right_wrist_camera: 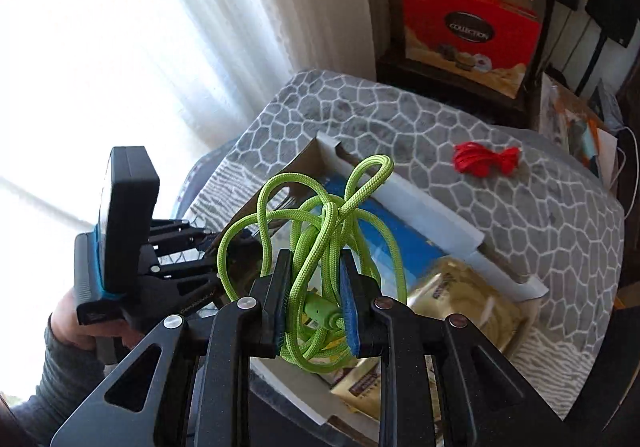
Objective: Organize objects
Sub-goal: 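Carry the green cable over the box and lower it inside, then release the green cable and move the right tool to the red cable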
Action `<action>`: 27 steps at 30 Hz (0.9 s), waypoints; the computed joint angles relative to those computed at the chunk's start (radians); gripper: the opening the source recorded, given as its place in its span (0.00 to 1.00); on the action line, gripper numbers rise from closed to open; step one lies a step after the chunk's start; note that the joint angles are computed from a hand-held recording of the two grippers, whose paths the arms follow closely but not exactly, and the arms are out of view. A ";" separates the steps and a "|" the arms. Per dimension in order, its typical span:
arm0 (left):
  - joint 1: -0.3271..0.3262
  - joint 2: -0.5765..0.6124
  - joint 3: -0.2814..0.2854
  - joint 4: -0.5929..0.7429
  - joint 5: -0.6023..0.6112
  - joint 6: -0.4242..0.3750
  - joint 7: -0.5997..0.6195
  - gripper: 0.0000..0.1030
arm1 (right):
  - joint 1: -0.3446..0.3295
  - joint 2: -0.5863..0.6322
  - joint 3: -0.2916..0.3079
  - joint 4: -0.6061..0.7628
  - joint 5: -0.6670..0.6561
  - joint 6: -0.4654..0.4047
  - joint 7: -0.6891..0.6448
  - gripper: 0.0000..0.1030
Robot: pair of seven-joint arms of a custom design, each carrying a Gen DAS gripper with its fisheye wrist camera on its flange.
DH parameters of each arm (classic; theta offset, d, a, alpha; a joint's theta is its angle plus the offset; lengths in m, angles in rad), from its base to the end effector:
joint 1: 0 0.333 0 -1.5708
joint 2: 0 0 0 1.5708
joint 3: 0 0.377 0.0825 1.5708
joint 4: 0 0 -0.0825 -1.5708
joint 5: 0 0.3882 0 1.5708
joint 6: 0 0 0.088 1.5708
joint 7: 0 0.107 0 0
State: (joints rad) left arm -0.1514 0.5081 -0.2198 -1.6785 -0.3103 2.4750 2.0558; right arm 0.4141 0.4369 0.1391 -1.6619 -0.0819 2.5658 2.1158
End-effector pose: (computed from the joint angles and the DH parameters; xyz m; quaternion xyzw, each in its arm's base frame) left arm 0.6936 -0.2406 0.3948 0.4572 -0.8626 0.2166 0.0011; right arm 0.6356 0.3739 0.4620 -0.7009 0.6739 -0.0573 0.2266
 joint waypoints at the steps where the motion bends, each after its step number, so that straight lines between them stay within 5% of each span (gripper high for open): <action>1: 0.005 -0.006 -0.002 -0.003 -0.006 0.002 0.004 0.16 | -0.006 0.012 0.010 0.008 0.012 -0.003 -0.015 0.21; 8: 0.041 -0.020 -0.019 0.009 -0.084 -0.015 0.016 0.26 | -0.003 0.081 0.025 0.047 0.053 -0.028 -0.070 0.23; 14: 0.028 -0.015 -0.007 0.008 -0.070 -0.017 0.006 0.27 | -0.025 0.109 0.043 0.041 0.092 -0.007 -0.065 0.38; 19: 0.030 -0.017 -0.011 -0.004 -0.072 -0.020 0.013 0.27 | -0.019 0.052 0.014 0.006 0.072 -0.012 -0.045 0.73; 27: 0.015 -0.015 -0.007 -0.009 -0.057 -0.017 0.018 0.27 | -0.045 -0.065 -0.026 -0.078 0.040 0.002 0.004 0.73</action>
State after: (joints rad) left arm -0.1367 0.4929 -0.2271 -1.6874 -0.3677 2.4580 2.0742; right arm 0.3690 0.3720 0.1126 -1.7400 -0.0415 2.5674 2.1199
